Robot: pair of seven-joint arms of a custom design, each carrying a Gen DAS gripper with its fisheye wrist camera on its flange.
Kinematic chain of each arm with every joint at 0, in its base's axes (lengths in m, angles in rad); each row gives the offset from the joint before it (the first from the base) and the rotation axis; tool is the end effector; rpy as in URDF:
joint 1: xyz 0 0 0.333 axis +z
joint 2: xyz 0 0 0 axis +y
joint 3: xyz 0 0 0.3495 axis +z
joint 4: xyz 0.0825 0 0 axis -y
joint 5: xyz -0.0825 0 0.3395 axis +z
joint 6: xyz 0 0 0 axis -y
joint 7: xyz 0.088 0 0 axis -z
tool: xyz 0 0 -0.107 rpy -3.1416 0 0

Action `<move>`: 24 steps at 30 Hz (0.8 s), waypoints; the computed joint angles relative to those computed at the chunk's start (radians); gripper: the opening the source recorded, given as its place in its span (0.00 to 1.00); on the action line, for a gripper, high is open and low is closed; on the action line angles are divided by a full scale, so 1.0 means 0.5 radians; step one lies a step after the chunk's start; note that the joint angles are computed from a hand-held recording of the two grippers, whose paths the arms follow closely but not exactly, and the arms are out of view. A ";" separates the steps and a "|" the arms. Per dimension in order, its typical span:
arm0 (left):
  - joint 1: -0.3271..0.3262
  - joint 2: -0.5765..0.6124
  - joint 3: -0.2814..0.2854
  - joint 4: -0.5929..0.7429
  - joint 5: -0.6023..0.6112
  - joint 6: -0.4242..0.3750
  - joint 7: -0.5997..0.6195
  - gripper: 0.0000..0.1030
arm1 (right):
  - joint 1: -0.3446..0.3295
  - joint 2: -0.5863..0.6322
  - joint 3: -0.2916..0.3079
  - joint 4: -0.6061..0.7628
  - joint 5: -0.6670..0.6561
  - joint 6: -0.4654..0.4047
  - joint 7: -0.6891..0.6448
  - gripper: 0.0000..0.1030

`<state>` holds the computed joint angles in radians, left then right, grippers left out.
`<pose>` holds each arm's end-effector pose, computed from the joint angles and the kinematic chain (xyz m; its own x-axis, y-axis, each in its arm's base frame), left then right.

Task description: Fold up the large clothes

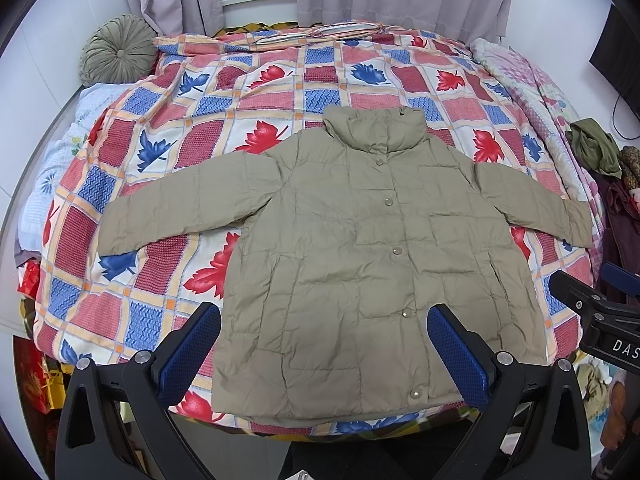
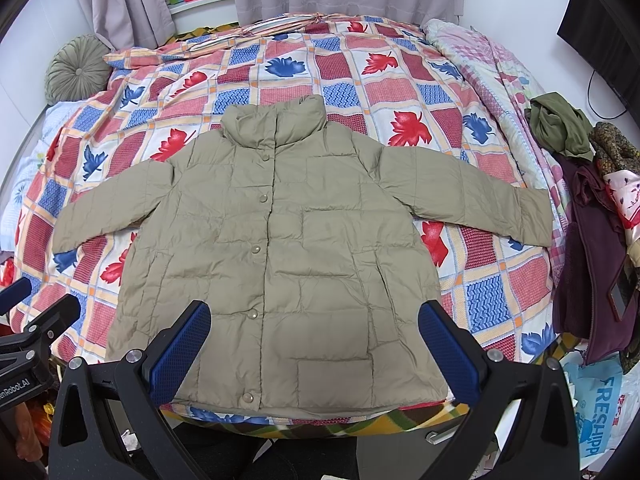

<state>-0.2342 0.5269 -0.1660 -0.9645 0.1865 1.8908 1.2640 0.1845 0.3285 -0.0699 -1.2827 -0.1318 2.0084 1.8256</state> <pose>0.6649 -0.2215 0.6417 -0.0808 -0.9965 0.0209 -0.9119 0.0654 -0.4051 0.6512 0.0766 0.6424 -0.1109 -0.9925 0.0522 -0.9091 0.0801 -0.4089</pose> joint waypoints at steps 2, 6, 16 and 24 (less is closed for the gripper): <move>0.000 0.004 0.000 0.008 -0.001 -0.005 0.001 1.00 | 0.000 0.001 0.000 0.002 0.001 -0.002 -0.002 1.00; 0.000 0.007 0.001 0.015 -0.005 -0.004 -0.006 1.00 | 0.002 0.011 0.000 0.023 0.005 -0.017 0.000 1.00; 0.017 0.035 0.005 0.048 -0.020 -0.022 -0.024 1.00 | 0.003 0.017 -0.002 0.027 0.004 -0.014 -0.001 1.00; 0.101 0.046 0.015 0.014 -0.068 -0.025 0.019 1.00 | 0.003 0.127 0.014 0.188 0.100 -0.109 0.039 1.00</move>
